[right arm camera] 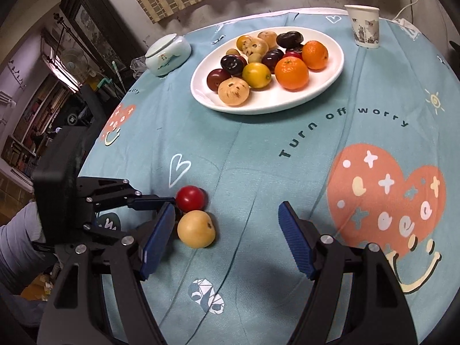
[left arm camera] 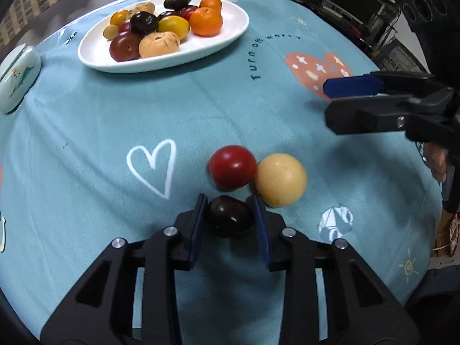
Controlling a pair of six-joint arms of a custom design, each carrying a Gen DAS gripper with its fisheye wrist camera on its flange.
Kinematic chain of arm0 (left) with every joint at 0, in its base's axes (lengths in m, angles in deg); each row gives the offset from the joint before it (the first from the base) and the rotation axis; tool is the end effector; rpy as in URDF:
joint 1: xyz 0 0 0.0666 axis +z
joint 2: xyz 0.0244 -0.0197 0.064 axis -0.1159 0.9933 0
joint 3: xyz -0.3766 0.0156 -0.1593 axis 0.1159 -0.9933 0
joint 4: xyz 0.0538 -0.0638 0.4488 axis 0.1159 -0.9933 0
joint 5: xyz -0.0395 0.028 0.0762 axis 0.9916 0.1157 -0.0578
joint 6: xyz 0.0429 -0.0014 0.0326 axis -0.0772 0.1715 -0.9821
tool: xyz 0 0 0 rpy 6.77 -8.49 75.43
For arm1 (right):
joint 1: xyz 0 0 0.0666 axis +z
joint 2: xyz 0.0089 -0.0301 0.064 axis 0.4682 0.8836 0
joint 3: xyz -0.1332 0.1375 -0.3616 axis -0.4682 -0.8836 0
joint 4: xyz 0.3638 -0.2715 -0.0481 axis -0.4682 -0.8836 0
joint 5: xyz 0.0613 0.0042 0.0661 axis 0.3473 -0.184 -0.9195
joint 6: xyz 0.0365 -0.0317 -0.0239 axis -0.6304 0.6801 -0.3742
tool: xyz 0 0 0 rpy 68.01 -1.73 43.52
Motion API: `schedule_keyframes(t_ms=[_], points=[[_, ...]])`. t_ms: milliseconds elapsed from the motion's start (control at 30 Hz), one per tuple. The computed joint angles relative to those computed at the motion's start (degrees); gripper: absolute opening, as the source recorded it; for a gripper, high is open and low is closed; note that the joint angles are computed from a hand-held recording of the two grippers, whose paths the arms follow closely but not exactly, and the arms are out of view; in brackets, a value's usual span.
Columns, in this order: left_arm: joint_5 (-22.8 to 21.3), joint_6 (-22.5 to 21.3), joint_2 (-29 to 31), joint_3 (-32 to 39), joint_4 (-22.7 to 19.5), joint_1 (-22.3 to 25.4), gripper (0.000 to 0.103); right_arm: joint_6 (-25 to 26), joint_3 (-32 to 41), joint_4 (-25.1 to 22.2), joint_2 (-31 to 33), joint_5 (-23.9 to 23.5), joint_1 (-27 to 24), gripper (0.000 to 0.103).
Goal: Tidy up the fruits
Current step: 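Carry the dark plum over the plate with the left gripper, then open the left gripper to drop the plum onto the plate, then grasp the pale yellow fruit with the right gripper while the left gripper grasps the red fruit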
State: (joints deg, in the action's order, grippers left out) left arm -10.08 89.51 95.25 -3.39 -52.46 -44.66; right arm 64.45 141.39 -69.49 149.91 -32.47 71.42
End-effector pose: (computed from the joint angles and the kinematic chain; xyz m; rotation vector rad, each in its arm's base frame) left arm 0.3001 -0.2353 0.3040 0.4311 2.7024 -0.3062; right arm 0.3546 0.3483 0.3319 -0.6477 2.5786 0.7332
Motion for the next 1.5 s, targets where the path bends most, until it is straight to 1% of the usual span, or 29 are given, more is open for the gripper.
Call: schedule_keyframes(t_ms=[67,167,267,367,400,433,467,500,533,567,633,767,800,900,933,967,1000,1033,1100,1133,1167,1200,1233,1267,1300,1333,1400,1467,1500], points=[[1.96,1.07,-0.06,0.14,-0.45,0.88,0.031,-0.18,-0.08,0.08,-0.18,0.02,0.07,0.075],[2.08,1.99,-1.38,0.30,-1.11,1.25,0.031,0.24,0.11,0.14,-0.34,0.14,0.21,0.075],[0.97,2.83,-3.02,2.06,-0.59,2.23,0.031,0.43,0.97,0.99,-0.45,0.69,0.29,0.075],[-2.96,3.99,-2.08,6.40,0.60,3.78,0.031,1.53,3.48,3.24,-0.29,4.28,0.61,0.075],[-5.30,4.77,-0.63,8.80,1.06,4.49,0.031,1.69,5.12,4.06,0.26,6.24,0.61,0.075],[-7.53,5.77,1.32,11.33,0.39,5.13,0.031,1.76,6.52,4.45,0.88,8.10,0.63,0.075],[-9.25,6.25,3.29,13.71,-0.25,5.73,0.029,1.93,8.94,4.69,2.24,11.76,0.71,0.075],[-11.89,6.97,5.94,16.37,-0.03,6.50,0.030,1.86,10.99,4.66,3.64,14.29,0.62,0.074],[-12.79,7.47,7.92,18.16,-0.16,7.34,0.031,1.33,12.84,4.70,5.08,15.84,0.19,0.074],[-12.04,7.58,9.73,19.77,-0.58,8.55,0.032,-0.33,15.13,4.44,7.14,16.96,-0.91,0.074],[-12.55,7.22,14.38,23.21,-1.04,9.99,0.031,-3.68,19.21,2.47,11.26,15.44,-3.34,0.075],[-11.51,6.64,21.86,28.32,-2.91,12.32,0.032,-5.77,24.84,-0.85,17.54,13.33,-5.98,0.074],[-12.05,6.82,23.75,29.44,-4.15,12.61,0.032,-5.68,25.96,-1.78,18.66,13.89,-6.11,0.074],[-13.12,6.61,25.70,30.23,-4.22,13.21,0.045,-5.05,29.74,-6.00,22.33,17.12,-6.17,0.074],[-13.21,6.47,25.67,30.15,-4.08,13.25,0.060,-5.68,30.78,-7.16,23.31,16.64,-6.25,0.074],[-13.64,6.40,25.20,29.73,-3.43,13.16,0.068,-6.47,31.67,-7.93,24.16,14.49,-6.59,0.074],[-14.15,5.94,24.33,29.06,-2.47,13.06,0.069,-7.06,31.67,-7.82,24.23,13.19,-6.77,0.074],[-14.46,5.65,23.72,28.76,-2.45,13.05,0.070,-7.47,31.23,-7.05,23.84,12.67,-6.81,0.074],[-14.18,5.90,21.30,27.37,-2.40,13.16,0.071,-8.12,30.39,-6.54,22.80,12.65,-6.96,0.075],[-14.47,6.32,19.79,26.42,-2.04,13.01,0.072,-8.71,29.73,-6.51,22.08,11.50,-7.26,0.075],[-14.87,6.79,17.88,25.07,-1.55,12.69,0.075,-9.58,27.80,-5.63,20.37,9.35,-7.65,0.075],[-16.04,6.94,15.12,22.84,-0.97,11.94,0.076,-9.91,25.82,-4.84,18.69,7.79,-7.65,0.075],[-17.17,6.98,12.87,20.91,-0.68,11.21,0.077,-9.34,23.98,-4.83,17.13,6.47,-7.54,0.075],[-17.51,7.07,10.38,18.70,-0.44,10.33,0.077,-8.40,22.41,-5.13,15.81,6.19,-7.26,0.075],[-17.07,7.32,7.16,15.64,-0.21,9.13,0.077,-6.97,19.97,-5.05,13.79,6.64,-6.62,0.075],[-17.23,8.18,4.77,13.27,-1.08,7.85,0.077,-4.41,16.08,-4.49,10.70,7.57,-5.53,0.075],[-17.63,10.64,0.87,8.98,-4.30,4.70,0.077,-1.22,10.10,-3.46,5.98,10.75,-3.08,0.074],[-17.48,15.36,-2.24,5.41,-8.02,1.76,0.077,2.14,2.90,-2.52,0.56,14.03,0.74,0.074],[-15.99,18.91,-4.14,3.39,-9.56,0.35,0.077,2.70,0.67,-2.30,-1.09,15.33,2.25,0.074]])
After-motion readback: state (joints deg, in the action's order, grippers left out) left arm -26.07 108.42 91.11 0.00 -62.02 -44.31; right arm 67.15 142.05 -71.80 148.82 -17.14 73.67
